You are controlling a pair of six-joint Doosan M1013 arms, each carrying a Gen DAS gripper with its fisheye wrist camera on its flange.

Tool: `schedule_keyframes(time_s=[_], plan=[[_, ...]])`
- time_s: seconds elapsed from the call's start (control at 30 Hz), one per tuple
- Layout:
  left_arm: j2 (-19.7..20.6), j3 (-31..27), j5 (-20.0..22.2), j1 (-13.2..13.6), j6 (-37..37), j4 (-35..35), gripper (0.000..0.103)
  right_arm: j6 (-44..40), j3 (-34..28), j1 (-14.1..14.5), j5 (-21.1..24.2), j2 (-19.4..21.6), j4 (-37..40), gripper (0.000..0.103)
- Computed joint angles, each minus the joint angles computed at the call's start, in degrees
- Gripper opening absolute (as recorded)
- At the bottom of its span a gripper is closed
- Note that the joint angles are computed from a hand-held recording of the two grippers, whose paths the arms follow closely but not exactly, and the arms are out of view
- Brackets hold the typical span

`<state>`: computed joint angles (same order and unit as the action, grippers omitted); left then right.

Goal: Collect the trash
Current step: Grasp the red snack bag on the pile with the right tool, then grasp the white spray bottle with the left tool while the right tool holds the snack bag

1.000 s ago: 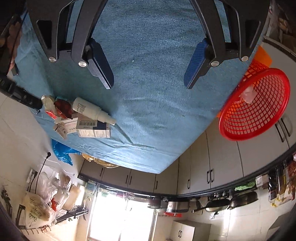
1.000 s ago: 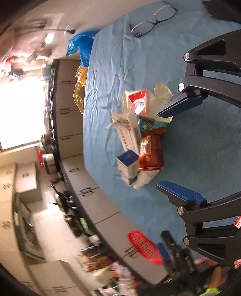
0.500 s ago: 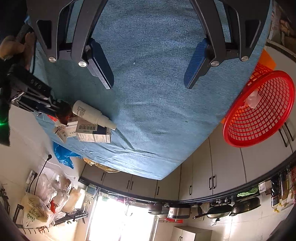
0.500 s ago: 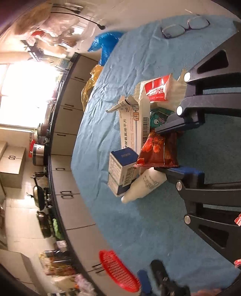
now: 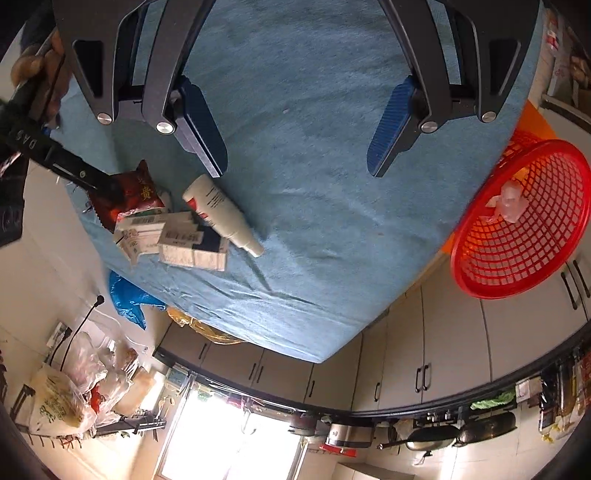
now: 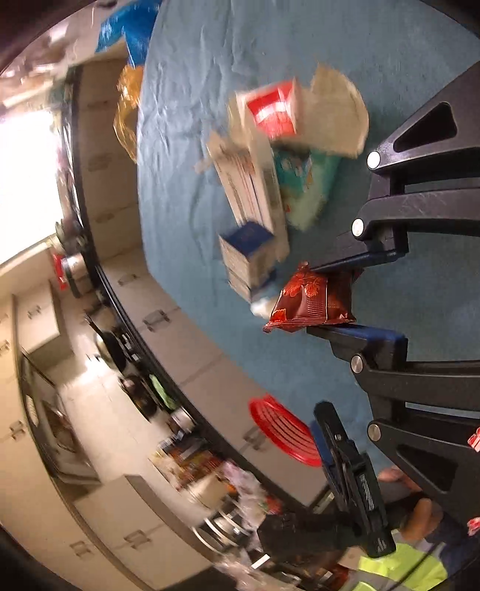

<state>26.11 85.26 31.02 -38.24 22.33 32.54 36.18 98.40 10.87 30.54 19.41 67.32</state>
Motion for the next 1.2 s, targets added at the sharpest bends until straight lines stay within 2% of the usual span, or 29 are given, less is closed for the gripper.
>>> schedule_keyframes(time_s=[0.2, 0.33, 0.43, 0.5, 0.57, 0.6, 0.63, 0.67, 0.7, 0.73, 0.93, 1.07, 1.2], plan=[[3.34, -6.57, 3.10, 0.12, 5.45, -7.54, 0.077, -6.90, 3.08, -0.61, -6.39, -2.74, 10.50, 0.029], [6.93, -12.23, 7.07, 0.05, 8.73, -11.29, 0.077, -8.67, 3.65, -1.56, -6.36, -3.39, 15.54, 0.029], [9.87, -16.70, 12.17, -0.32, 10.31, -11.49, 0.077, -6.94, 3.31, -1.89, -6.01, -3.31, 15.43, 0.029], [11.58, -19.16, 15.51, -0.97, 9.53, -8.16, 0.077, -6.95, 3.37, -1.98, -5.96, -3.41, 15.91, 0.029], [12.64, -20.52, 16.89, -1.20, 10.86, -7.47, 0.073, -7.61, 3.45, -1.88, -6.21, -3.50, 16.38, 0.029], [12.99, -20.91, 17.23, -1.19, 11.66, -7.99, 0.062, -7.77, 3.48, -1.78, -6.36, -3.58, 16.29, 0.029], [13.10, -20.87, 16.89, -1.00, 13.13, -9.56, 0.051, -8.29, 3.68, -1.87, -6.32, -3.67, 16.53, 0.029], [13.08, -20.61, 16.53, -0.80, 14.63, -11.05, 0.045, -8.41, 3.71, -1.79, -6.43, -3.72, 16.46, 0.029], [13.01, -20.24, 16.54, -0.74, 15.24, -11.37, 0.035, -8.55, 3.69, -1.81, -6.39, -3.71, 16.40, 0.029], [12.74, -19.62, 16.25, -0.89, 14.77, -10.08, 0.029, -8.50, 3.61, -1.73, -6.38, -3.66, 16.08, 0.029], [9.14, -12.49, 7.92, -0.22, 15.28, -8.87, 0.029, -6.27, 3.02, -0.69, -7.19, -3.14, 11.39, 0.029], [7.62, -9.12, 4.29, -0.33, 8.09, -2.78, 0.029, -3.92, 2.60, 0.48, -8.39, -2.65, 6.40, 0.029], [6.65, -7.46, 2.41, -0.71, 0.95, 4.16, 0.029, -1.27, 2.22, 1.24, -9.76, -2.12, 2.18, 0.029]])
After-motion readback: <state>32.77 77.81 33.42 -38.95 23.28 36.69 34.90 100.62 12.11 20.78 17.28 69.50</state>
